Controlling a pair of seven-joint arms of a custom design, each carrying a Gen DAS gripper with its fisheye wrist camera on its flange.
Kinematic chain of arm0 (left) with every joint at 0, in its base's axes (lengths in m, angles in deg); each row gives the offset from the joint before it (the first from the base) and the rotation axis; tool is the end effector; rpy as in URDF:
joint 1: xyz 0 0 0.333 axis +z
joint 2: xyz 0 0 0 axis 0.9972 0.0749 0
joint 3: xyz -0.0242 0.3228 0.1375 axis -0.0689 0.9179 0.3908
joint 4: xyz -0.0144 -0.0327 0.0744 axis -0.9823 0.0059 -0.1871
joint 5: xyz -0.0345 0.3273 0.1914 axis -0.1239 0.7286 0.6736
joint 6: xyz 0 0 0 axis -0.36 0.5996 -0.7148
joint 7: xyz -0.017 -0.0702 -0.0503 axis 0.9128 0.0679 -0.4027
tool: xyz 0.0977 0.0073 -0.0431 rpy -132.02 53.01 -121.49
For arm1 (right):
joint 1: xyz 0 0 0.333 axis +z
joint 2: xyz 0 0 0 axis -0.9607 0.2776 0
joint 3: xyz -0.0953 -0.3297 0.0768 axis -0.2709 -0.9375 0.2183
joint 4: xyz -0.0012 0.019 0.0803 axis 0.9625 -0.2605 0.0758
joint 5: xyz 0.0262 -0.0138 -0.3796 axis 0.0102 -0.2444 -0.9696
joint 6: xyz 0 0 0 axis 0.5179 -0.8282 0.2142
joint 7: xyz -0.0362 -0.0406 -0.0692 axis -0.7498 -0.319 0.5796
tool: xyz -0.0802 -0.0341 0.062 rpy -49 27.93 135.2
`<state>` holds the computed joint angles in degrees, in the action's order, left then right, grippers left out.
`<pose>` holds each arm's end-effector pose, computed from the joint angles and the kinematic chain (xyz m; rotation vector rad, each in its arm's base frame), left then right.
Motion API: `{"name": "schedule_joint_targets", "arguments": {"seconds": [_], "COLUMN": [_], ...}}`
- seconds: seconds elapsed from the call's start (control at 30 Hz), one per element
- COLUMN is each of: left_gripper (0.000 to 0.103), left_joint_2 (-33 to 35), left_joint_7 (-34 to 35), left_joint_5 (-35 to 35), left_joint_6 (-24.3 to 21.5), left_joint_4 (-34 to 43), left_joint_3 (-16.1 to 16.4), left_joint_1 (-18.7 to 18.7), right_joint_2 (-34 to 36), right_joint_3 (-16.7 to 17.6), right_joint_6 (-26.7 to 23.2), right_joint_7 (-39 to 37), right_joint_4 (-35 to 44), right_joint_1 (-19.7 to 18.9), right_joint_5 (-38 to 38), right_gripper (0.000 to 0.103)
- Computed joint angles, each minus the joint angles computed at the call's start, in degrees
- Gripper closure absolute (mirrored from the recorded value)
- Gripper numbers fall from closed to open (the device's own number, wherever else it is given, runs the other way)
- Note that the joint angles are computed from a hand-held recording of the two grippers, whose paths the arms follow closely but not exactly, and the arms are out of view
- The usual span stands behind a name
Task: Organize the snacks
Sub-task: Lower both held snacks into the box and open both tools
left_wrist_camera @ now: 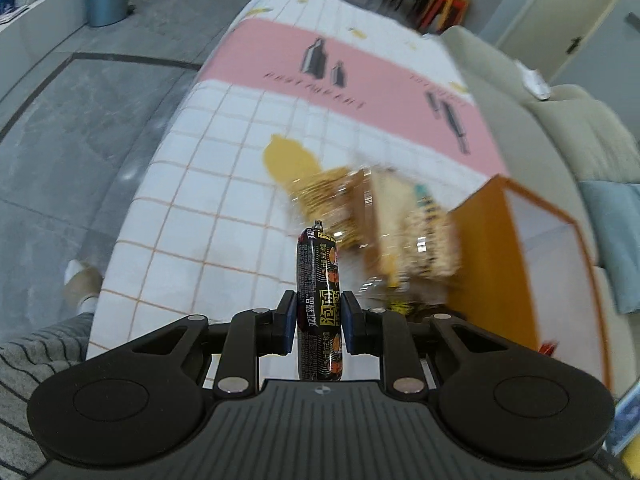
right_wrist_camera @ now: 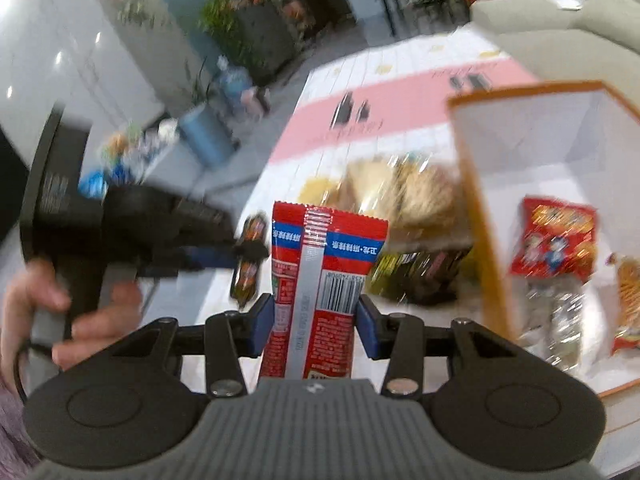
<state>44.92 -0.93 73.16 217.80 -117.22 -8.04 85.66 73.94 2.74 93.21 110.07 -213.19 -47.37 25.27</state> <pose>0.4189 -0.1733 0.5525 -2.4828 1.1693 -0.7435 0.4693 0.2791 0.5124 -1.9100 1.1239 0.0909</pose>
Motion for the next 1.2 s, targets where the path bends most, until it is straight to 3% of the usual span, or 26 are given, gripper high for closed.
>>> {"name": "schedule_joint_targets", "arguments": {"seconds": [0.2, 0.37, 0.43, 0.53, 0.63, 0.77, 0.83, 0.87, 1.0, 1.1, 1.2], "left_gripper": [0.078, 0.078, 0.078, 0.078, 0.078, 0.078, 0.078, 0.078, 0.078, 0.078, 0.078], "left_joint_2": [-0.55, 1.51, 2.87, 5.16, 7.79, 10.71, 11.76, 12.34, 14.69, 16.16, 17.01], "left_joint_7": [2.39, 7.94, 9.29, 10.11, 12.11, 14.55, 15.51, 15.51, 13.89, 12.73, 12.38], "left_joint_5": [-1.04, -4.66, -4.75, -3.79, -3.30, -2.63, -2.20, -1.31, 2.68, 4.72, 5.82], "left_joint_6": [4.63, 8.82, 8.85, 9.07, 9.83, 10.00, 9.49, 8.81, 6.45, 5.18, 4.48], "left_joint_4": [0.90, 2.76, 4.57, 7.12, 9.46, 12.23, 13.40, 14.26, 17.42, 19.26, 20.15], "left_joint_3": [0.11, 0.76, 0.06, -0.86, -0.64, -0.15, 0.13, 0.02, 0.26, 1.04, 1.97], "left_joint_1": [-1.26, -3.37, -3.53, -3.72, -5.02, -7.19, -8.17, -8.43, -9.52, -10.57, -11.64], "right_joint_2": [-2.25, -2.53, -1.70, 0.37, 3.88, 9.43, 11.25, 11.67, 12.69, 13.86, 14.07], "right_joint_3": [-2.91, -3.81, -3.49, -3.29, -4.37, -4.94, -4.00, -4.50, -3.44, -0.25, -2.57], "right_joint_6": [-1.40, 3.60, 7.35, 13.86, 11.18, 9.25, 6.89, 9.05, 9.51, 3.97, 1.40], "right_joint_7": [-2.45, -2.80, -0.61, 8.86, 19.15, 34.80, 37.07, 36.79, 38.33, 31.87, 34.45], "right_joint_4": [1.01, 1.83, 2.23, 2.92, 6.48, 10.59, 12.16, 11.69, 12.64, 14.76, 14.88], "right_joint_1": [-2.57, -4.92, -5.69, -6.76, -8.81, -10.48, -11.98, -11.14, -11.35, -13.62, -10.94], "right_joint_5": [9.56, 9.57, 3.69, -9.77, -20.66, -42.27, -49.13, -52.03, -63.30, -61.33, -72.83], "right_gripper": [0.060, 0.060, 0.060, 0.060, 0.060, 0.060, 0.060, 0.060, 0.061, 0.061, 0.061]}}
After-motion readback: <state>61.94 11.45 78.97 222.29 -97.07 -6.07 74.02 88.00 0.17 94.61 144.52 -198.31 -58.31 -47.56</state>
